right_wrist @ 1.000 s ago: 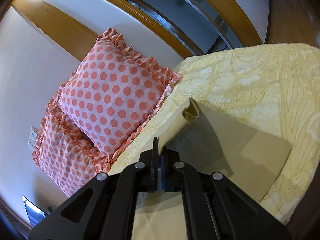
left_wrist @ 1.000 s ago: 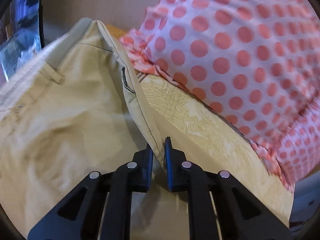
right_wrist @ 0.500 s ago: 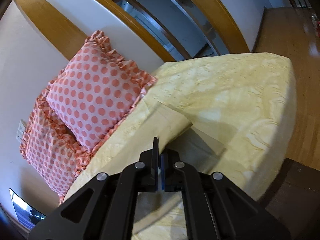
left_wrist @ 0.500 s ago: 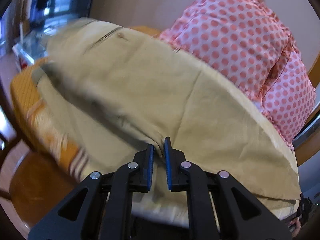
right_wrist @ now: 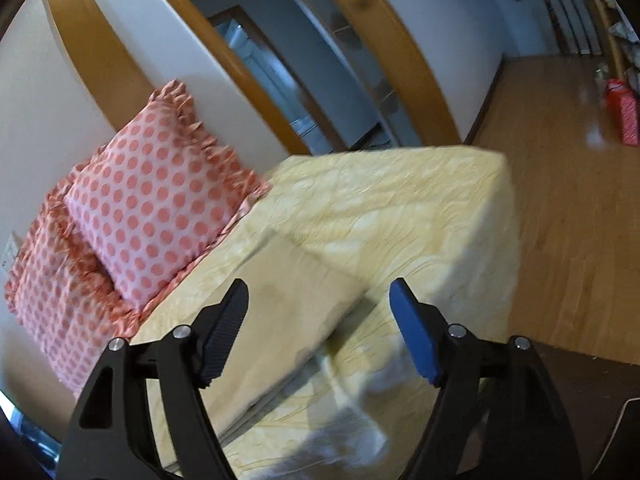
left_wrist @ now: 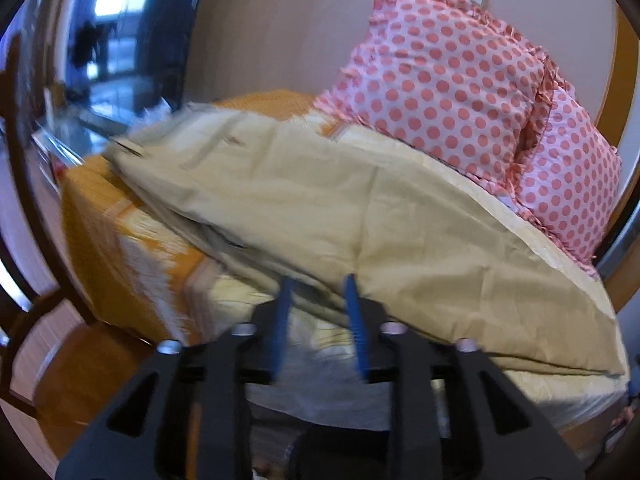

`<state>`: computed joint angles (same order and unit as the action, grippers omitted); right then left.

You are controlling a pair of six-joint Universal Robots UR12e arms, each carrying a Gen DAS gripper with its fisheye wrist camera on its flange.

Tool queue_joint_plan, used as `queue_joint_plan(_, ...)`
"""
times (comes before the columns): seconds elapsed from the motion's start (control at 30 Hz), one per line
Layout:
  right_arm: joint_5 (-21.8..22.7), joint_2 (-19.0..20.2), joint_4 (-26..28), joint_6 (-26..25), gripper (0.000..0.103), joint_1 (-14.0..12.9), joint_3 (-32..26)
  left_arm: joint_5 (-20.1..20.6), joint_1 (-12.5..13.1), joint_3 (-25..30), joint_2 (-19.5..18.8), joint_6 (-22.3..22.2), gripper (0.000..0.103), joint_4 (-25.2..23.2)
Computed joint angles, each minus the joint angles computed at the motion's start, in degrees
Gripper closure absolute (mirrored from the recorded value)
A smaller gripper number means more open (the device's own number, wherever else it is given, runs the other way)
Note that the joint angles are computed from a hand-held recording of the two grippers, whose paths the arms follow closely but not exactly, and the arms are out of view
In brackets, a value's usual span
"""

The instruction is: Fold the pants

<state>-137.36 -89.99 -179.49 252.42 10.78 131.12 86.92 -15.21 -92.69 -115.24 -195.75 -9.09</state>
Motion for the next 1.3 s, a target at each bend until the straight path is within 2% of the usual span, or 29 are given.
queue_joint_plan(0.03,0.4,-0.2,0.8,0.6,0.035,-0.3,0.1,1.3,0.0,-0.8,0.5,-0.1,0.04,1.8)
queue_joint_plan(0.07,1.4,-0.3,0.8,0.9,0.04,-0.8,0.3,2.2,0.0,-1.5,0.9,-0.4,0.037,3.4)
queue_joint_plan(0.1,3.4,-0.1,0.0,1.1,0.046,-1.4,0.7,2.6,0.1,-1.7,1.0,-0.5,0.036,4.2)
queue_joint_plan(0.17,5.4,0.7,-1.3,0.7,0.048,-1.8,0.6,2.7,0.4,-2.0,1.3,-0.7,0.036,6.0)
queue_joint_plan(0.2,3.8,1.3,-0.7,-0.3,0.053,-1.1,0.0,2.6,0.4,-1.9,1.2,-0.6,0.036,6.5)
queue_joint_plan(0.27,5.7,3.1,-4.6,-3.9,0.057,-0.9,-0.7,2.4,0.5,-1.2,0.7,0.1,0.036,7.0)
queue_joint_plan(0.33,4.7,4.6,-4.8,-6.5,0.061,-0.2,-2.1,1.6,0.5,0.0,-0.3,1.1,0.035,6.9)
queue_joint_plan(0.37,4.8,5.2,-5.8,-7.8,0.079,-0.2,-2.3,1.2,0.5,0.6,-0.8,1.4,0.035,6.6)
queue_joint_plan(0.4,5.8,5.8,-7.7,-8.7,0.092,-0.5,-2.3,1.0,0.5,1.2,-1.3,1.6,0.035,6.1)
queue_joint_plan(0.43,5.4,5.9,-7.1,-7.5,0.092,-0.5,-2.2,1.0,0.5,1.5,-1.6,1.7,0.035,5.7)
queue_joint_plan(0.5,5.8,6.1,-11.0,-8.7,0.1,-0.6,-1.6,0.6,0.6,2.3,-2.4,1.5,0.035,4.4)
queue_joint_plan(0.57,6.6,6.0,-12.7,-11.6,0.1,-0.6,-2.1,-0.4,0.9,2.7,-2.8,0.9,0.035,3.4)
queue_joint_plan(0.63,6.3,6.5,-14.0,-17.6,0.1,0.2,-4.5,-0.8,1.0,2.3,-2.8,0.6,0.035,4.0)
queue_joint_plan(0.7,8.2,7.4,-17.1,-23.0,0.1,0.7,-7.0,-0.8,1.1,1.9,-2.7,0.4,0.035,4.7)
queue_joint_plan(0.83,18.7,11.7,-22.6,-34.5,0.1,1.8,-15.7,0.6,1.5,1.5,-2.4,-1.0,0.034,5.1)
queue_joint_plan(0.97,33.6,17.6,-22.1,-43.0,0.099,3.8,-25.3,1.9,2.1,1.0,-2.0,-3.0,0.034,4.8)
queue_joint_plan(1.03,42.3,20.7,-16.9,-48.0,0.09,5.2,-30.5,2.9,2.4,0.6,-1.7,-3.6,0.034,4.7)
queue_joint_plan(1.07,46.5,22.2,-11.2,-51.7,0.078,6.2,-33.3,3.4,2.6,0.4,-1.6,-3.9,0.034,4.7)
queue_joint_plan(1.1,48.3,23.0,-7.8,-54.1,0.055,6.7,-34.7,3.6,2.7,0.3,-1.5,-4.0,0.034,4.7)
queue_joint_plan(1.13,49.1,23.8,-4.8,-56.7,0.046,7.6,-35.9,4.0,3.0,0.1,-1.4,-4.3,0.034,4.7)
queue_joint_plan(1.17,48.3,24.6,-4.2,-58.7,0.038,8.6,-36.5,4.0,3.2,-0.1,-1.3,-4.5,0.034,4.9)
queue_joint_plan(1.23,47.7,25.4,-4.6,-58.7,0.038,9.1,-36.9,4.0,3.7,-0.3,-1.3,-4.7,0.033,5.1)
queue_joint_plan(1.3,47.2,25.7,-3.4,-56.1,0.038,8.8,-37.3,3.9,4.0,0.0,-1.6,-4.9,0.033,5.0)
